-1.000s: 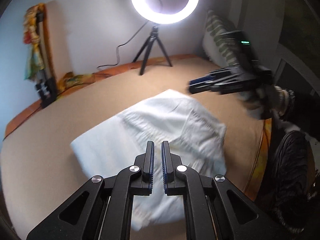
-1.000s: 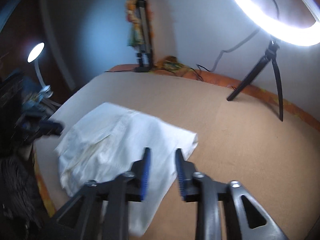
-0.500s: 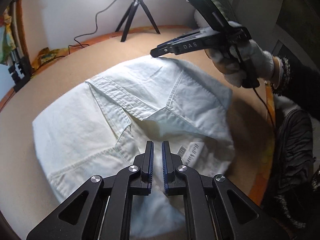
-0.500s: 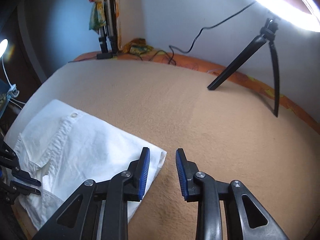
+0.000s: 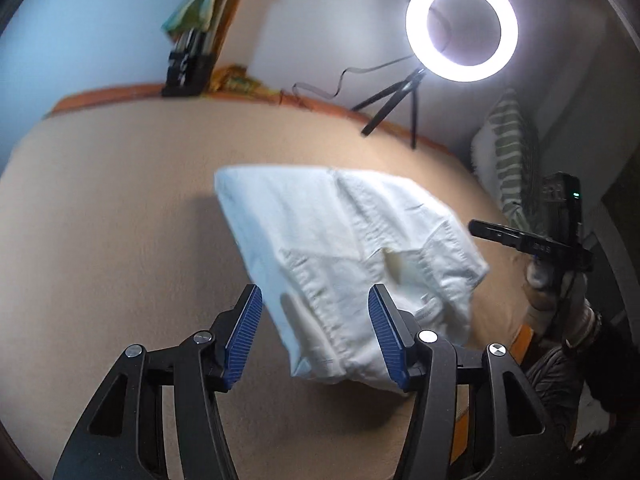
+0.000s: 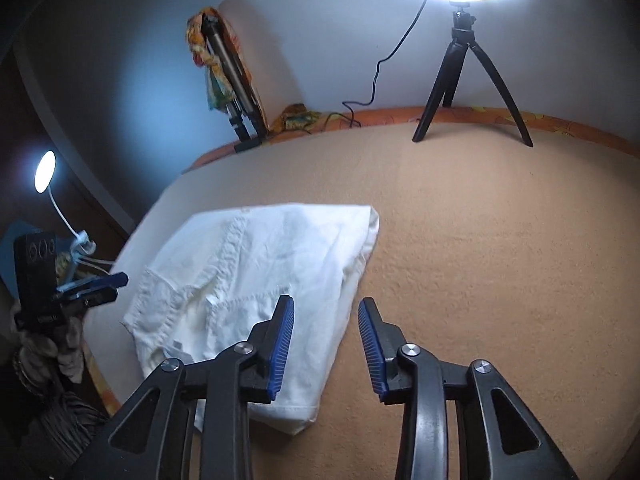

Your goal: Fold small clothes

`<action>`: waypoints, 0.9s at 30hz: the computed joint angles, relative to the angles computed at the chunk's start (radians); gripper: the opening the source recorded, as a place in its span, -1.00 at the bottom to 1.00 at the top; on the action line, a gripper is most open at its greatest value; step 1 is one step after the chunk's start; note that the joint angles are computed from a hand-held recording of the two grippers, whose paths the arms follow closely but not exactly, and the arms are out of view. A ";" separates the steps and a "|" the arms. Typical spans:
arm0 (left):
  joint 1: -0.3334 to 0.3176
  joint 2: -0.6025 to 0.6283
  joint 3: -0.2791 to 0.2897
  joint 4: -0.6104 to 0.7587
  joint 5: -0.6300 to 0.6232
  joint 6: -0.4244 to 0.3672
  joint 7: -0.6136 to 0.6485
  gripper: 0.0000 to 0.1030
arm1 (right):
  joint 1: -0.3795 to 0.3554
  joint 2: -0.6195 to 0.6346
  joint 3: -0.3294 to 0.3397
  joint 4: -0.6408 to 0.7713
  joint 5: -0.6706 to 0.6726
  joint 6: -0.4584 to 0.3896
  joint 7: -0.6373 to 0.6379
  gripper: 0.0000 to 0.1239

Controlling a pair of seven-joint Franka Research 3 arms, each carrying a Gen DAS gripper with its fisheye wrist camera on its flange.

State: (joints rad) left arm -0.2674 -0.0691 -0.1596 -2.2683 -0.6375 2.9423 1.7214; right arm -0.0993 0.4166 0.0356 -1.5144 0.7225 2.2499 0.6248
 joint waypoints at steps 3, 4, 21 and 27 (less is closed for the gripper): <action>0.009 0.028 -0.008 -0.003 0.003 -0.067 -0.037 0.02 | 0.000 0.032 -0.007 0.027 -0.033 -0.063 0.043 -0.41; 0.012 0.039 -0.012 -0.004 -0.007 -0.065 -0.046 0.02 | 0.001 0.038 -0.010 0.027 -0.043 -0.068 0.054 -0.41; 0.038 0.141 0.057 0.190 -0.553 -0.088 0.193 0.04 | -0.123 0.165 0.026 0.163 0.123 -0.363 0.209 -0.07; 0.098 0.259 0.022 0.292 -0.436 -0.130 0.070 0.04 | -0.135 0.171 0.034 0.158 0.155 -0.418 0.203 -0.08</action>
State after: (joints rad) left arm -0.1698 0.1896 -0.1377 -1.9765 -1.0731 2.8122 1.7918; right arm -0.2338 0.5878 0.0701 -1.3562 0.8772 1.8318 0.8279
